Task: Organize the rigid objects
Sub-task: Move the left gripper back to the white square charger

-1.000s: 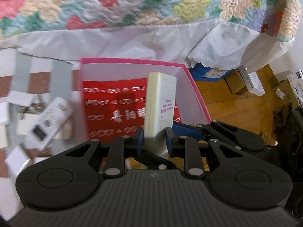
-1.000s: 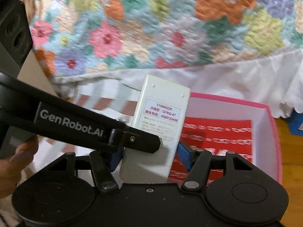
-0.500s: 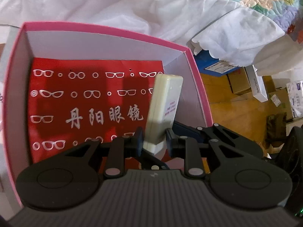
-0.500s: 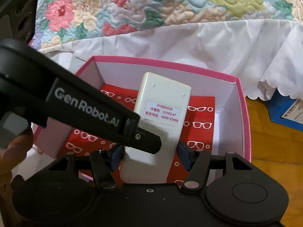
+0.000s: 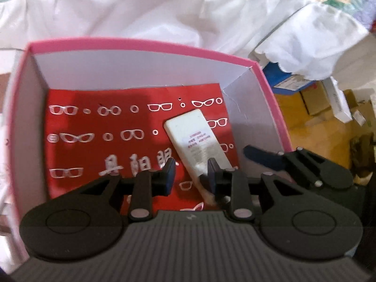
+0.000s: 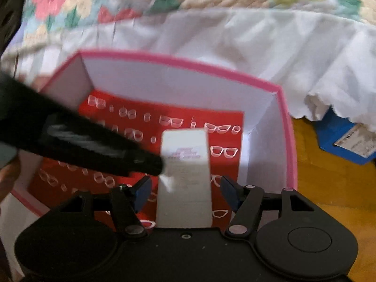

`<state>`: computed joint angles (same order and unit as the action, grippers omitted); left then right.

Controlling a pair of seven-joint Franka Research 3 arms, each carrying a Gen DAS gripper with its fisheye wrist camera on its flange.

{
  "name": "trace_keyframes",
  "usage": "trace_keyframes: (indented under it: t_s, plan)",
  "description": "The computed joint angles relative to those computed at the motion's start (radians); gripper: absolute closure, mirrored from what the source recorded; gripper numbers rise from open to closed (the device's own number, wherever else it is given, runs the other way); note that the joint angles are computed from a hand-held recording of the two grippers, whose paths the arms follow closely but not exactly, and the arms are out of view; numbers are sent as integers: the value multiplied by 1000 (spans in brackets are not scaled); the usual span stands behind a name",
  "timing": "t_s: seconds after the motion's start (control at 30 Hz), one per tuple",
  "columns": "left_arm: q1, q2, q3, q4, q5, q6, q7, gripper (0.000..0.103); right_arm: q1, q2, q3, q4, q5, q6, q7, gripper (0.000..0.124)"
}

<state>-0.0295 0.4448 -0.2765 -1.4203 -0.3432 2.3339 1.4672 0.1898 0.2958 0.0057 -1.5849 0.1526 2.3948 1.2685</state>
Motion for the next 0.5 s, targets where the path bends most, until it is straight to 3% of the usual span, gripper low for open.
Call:
trace_keyframes:
  t_s: [0.1, 0.2, 0.43, 0.5]
  plan:
    - [37, -61, -1, -41, -23, -15, 74, 70, -23, -87, 25, -98, 115, 73, -35, 54]
    - [34, -93, 26, -31, 37, -63, 133, 65, -33, -163, 51, -172, 262, 105, -120, 54]
    - [69, -220, 65, -103, 31, -128, 296, 63, 14, -295, 67, -256, 568, 34, -347, 54]
    - [78, -272, 82, -151, 14, -130, 336, 62, 32, -311, 63, -253, 603, -1, -375, 54]
